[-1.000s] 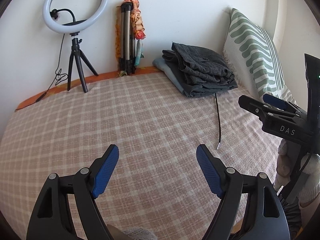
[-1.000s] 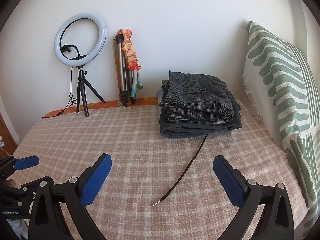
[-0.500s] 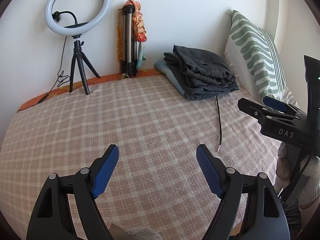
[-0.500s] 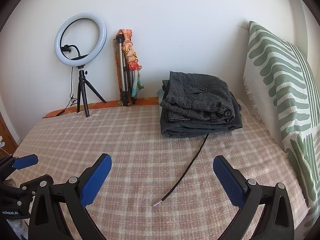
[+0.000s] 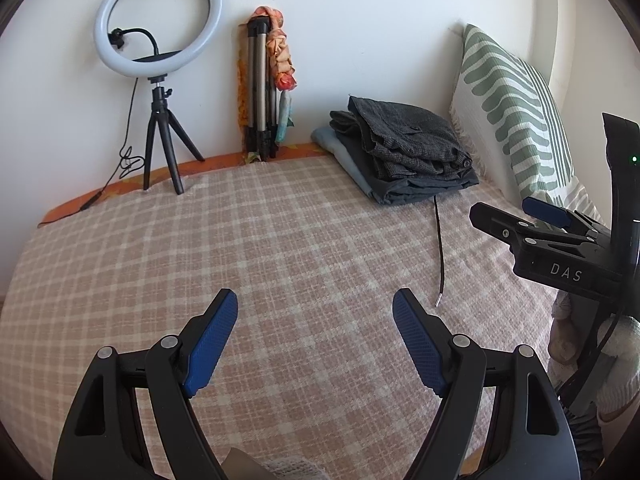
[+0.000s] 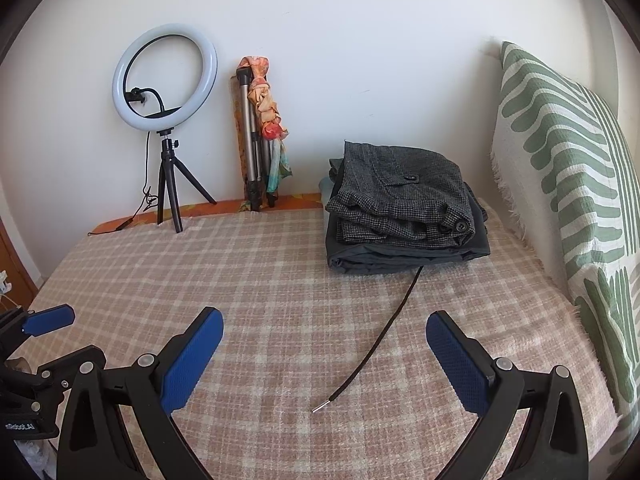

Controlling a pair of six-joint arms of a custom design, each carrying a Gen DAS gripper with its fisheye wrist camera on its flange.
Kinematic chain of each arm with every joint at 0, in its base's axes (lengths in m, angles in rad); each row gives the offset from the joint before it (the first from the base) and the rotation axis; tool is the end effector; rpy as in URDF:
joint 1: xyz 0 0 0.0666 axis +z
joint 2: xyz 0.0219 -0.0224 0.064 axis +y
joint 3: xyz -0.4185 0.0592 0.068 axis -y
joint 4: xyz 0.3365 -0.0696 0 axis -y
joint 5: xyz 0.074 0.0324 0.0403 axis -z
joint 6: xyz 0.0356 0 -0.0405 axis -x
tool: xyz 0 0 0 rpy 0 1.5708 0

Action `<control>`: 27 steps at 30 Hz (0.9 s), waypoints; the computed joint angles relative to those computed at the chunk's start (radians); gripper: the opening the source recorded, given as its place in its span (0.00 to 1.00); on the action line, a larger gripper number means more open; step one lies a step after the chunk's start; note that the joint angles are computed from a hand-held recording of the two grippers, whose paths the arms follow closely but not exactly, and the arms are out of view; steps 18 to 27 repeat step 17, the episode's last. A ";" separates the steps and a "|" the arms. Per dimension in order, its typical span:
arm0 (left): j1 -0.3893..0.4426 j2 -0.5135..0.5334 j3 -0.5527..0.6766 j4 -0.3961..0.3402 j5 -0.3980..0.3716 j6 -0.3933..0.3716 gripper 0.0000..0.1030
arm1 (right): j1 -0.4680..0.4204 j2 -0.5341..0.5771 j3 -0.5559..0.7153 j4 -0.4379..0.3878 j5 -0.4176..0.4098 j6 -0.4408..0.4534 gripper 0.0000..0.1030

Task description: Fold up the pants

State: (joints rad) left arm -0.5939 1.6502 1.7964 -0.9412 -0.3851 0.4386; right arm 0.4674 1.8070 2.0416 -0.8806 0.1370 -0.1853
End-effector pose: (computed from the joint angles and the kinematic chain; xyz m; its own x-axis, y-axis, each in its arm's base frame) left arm 0.4470 -0.2862 0.5149 -0.6633 -0.0270 -0.7479 0.0209 0.9983 -0.0546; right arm 0.5383 0.2658 0.5338 -0.5925 -0.0946 -0.8000 -0.2440 0.9675 0.0663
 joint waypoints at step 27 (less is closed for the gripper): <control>-0.001 -0.005 -0.009 0.015 -0.014 -0.009 0.78 | 0.001 0.000 -0.001 0.000 -0.008 0.002 1.00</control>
